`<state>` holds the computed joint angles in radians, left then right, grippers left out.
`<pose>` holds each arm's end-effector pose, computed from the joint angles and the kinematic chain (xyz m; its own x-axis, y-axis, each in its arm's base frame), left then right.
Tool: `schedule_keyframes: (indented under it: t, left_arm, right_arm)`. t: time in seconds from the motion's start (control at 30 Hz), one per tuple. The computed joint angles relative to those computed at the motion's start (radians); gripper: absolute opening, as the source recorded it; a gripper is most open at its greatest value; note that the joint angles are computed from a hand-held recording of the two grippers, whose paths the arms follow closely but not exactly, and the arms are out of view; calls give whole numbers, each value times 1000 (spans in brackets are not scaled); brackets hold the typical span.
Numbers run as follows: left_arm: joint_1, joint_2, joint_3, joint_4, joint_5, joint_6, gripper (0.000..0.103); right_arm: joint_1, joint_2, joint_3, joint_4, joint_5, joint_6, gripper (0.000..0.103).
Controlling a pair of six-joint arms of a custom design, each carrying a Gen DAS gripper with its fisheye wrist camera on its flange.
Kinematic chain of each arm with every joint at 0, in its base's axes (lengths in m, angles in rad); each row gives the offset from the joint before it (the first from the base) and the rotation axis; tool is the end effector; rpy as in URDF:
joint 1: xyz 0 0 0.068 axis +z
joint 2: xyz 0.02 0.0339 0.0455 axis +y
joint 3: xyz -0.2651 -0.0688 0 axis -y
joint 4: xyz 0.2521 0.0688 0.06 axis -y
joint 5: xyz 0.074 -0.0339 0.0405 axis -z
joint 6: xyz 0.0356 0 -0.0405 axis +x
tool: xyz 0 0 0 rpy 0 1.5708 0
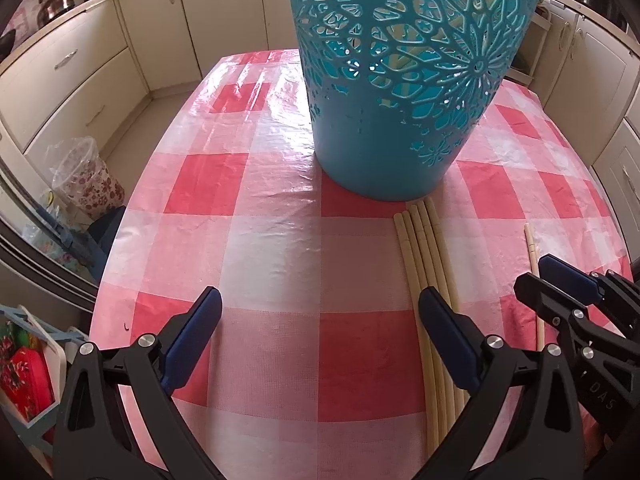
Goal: Organize utensils
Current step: 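Lower the left gripper onto the wooden stick bundle and grasp one stick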
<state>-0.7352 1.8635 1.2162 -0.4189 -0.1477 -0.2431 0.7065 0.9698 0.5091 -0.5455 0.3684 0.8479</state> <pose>0.2902 -0.2554 0.1676 -0.7772 0.3818 -0.5002 0.4364 0.8997 0.0087 0.1452 0.1071 0.1832 -0.7694 0.2631 -0.5821 0.1782 0.9635 0.2000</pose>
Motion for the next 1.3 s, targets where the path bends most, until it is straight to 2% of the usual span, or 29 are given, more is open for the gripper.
schedule_keyframes:
  t: [0.17, 0.7, 0.97, 1.07, 1.17, 1.23, 1.27, 1.3]
  left_arm:
    - [1, -7, 2, -1, 32, -13, 95]
    - [-5, 15, 14, -7, 2, -25, 95]
    - [-10, 44, 53, -34, -15, -6, 87]
    - [-13, 48, 63, -28, -1, 26, 77]
    - [-17, 61, 92, -30, 32, 75, 57]
    - [-17, 71, 112, -33, 54, 107, 34]
    - [-15, 76, 121, -35, 67, 124, 28]
    - [-10, 81, 130, -39, 87, 140, 17]
  right_arm:
    - [4, 4, 2, 0, 2, 4, 35]
    - [12, 18, 8, 5, 7, 8, 37]
    - [12, 22, 8, 11, 5, 11, 37]
    - [17, 30, 13, 8, 11, 10, 37]
    - [15, 30, 11, 11, 9, 9, 37]
    - [11, 28, 10, 13, 5, 7, 37]
    - [11, 28, 10, 12, 6, 6, 37]
    - [12, 28, 10, 11, 8, 6, 37]
